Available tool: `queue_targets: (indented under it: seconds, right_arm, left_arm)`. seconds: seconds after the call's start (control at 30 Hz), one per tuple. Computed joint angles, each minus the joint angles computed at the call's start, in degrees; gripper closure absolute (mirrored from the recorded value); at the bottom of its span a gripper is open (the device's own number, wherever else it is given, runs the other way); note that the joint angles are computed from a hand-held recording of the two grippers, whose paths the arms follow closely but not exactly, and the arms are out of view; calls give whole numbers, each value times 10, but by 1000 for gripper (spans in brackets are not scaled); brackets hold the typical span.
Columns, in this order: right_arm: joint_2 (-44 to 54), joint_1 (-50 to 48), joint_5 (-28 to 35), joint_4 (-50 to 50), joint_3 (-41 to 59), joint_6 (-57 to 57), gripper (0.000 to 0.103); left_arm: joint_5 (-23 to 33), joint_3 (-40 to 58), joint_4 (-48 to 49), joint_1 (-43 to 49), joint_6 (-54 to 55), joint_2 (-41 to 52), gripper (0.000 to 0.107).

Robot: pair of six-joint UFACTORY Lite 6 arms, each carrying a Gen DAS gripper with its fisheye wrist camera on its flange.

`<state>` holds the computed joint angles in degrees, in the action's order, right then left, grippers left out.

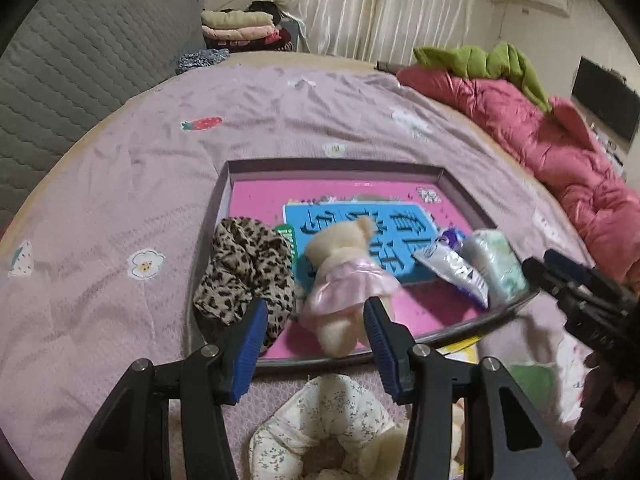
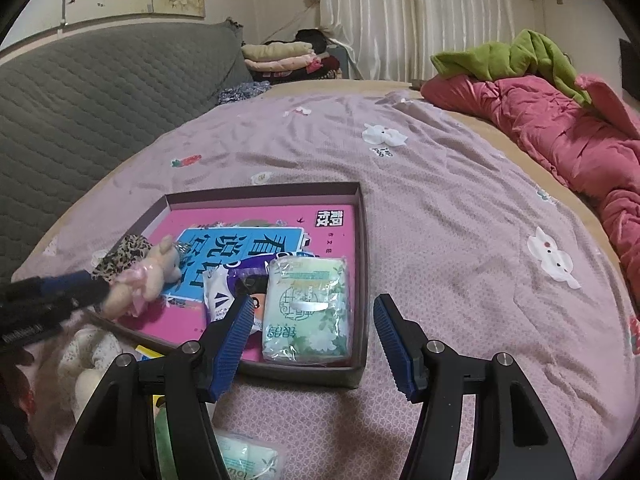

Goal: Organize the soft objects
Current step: 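Open the left gripper to drop the pink-bow plush bear into the tray, then move both open grippers back to the pile of soft items beside the tray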

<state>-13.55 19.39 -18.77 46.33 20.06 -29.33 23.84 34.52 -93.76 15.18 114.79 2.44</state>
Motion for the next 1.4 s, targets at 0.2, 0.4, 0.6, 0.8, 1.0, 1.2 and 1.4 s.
queue_targets:
  seconds: [0.2,0.4,0.6,0.8,1.0,1.2,1.4]
  right_arm:
    - [-4,4,2,17,0,-14,39]
    - [-6,2,4,4,-1,-4,39]
    - [-26,10,-1,0,-11,2,32]
    - [-59,30,-9,18,-27,-12,29]
    - [-105,73,-26,116,-49,-89,29]
    - [-144,130,-33,232,-67,-176,29]
    - [-152,177,-56,302,-71,-228,29]
  left_arm:
    - [-22,15,-51,-15,27,38,57]
    - [6,30,-28,2,-5,55,57]
    - [92,11,-6,59,-20,3,57]
    - [130,7,-2,102,-25,-26,57]
    - [136,-16,11,123,-41,-61,54]
    - [152,-25,61,149,-67,-83,54]
    - [163,-38,103,177,-86,-96,54]
